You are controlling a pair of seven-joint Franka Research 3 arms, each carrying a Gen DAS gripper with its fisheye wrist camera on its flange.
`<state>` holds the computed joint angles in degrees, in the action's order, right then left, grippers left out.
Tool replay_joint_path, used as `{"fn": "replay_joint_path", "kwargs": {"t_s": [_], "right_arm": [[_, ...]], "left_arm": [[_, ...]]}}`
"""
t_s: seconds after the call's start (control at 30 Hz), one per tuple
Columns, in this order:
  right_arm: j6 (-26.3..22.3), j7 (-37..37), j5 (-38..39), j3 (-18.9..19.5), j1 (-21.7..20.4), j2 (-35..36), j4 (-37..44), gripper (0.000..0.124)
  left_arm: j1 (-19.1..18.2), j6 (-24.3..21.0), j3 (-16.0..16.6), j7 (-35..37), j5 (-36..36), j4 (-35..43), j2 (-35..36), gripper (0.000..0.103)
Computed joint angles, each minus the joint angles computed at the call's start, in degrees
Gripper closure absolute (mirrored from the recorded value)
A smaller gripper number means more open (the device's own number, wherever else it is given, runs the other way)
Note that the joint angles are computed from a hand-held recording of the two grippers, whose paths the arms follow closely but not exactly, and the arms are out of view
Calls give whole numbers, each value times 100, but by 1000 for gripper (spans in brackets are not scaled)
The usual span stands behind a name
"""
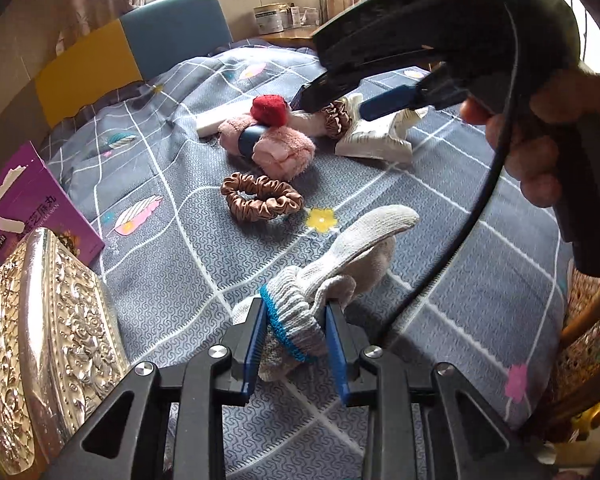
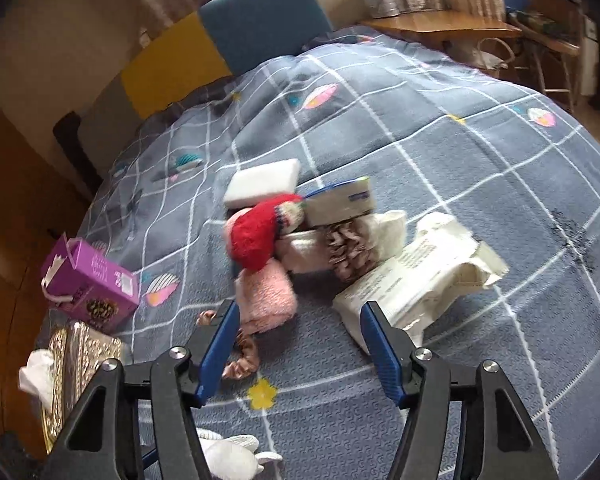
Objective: Organize soft objects
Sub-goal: 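Carry the white glove with the left tool while the right tool grasps the brown scrunchie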
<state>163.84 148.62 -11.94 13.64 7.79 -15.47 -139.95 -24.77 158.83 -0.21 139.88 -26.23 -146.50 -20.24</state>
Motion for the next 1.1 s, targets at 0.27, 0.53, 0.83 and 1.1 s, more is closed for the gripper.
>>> {"fn": "replay_joint_path", "kwargs": {"t_s": [0.27,0.53,0.83,1.1], "right_arm": [[-645,-2499,1383,-586,1054,1181,1128,66],[-1556,-3045,1789,-801,1175,2090,2102,46],[-2041,-2621,692,-887,1336,1620,1803,109],[-2324,-2106,690,-778,1060,890,942,108]], "left_arm": [[-61,197,-23,-23,-51,12,116,72],[-245,418,117,239,-387,-81,124,71],[-357,560,178,353,-575,-177,79,71],[-126,205,67,-134,-348,6,94,78]]}}
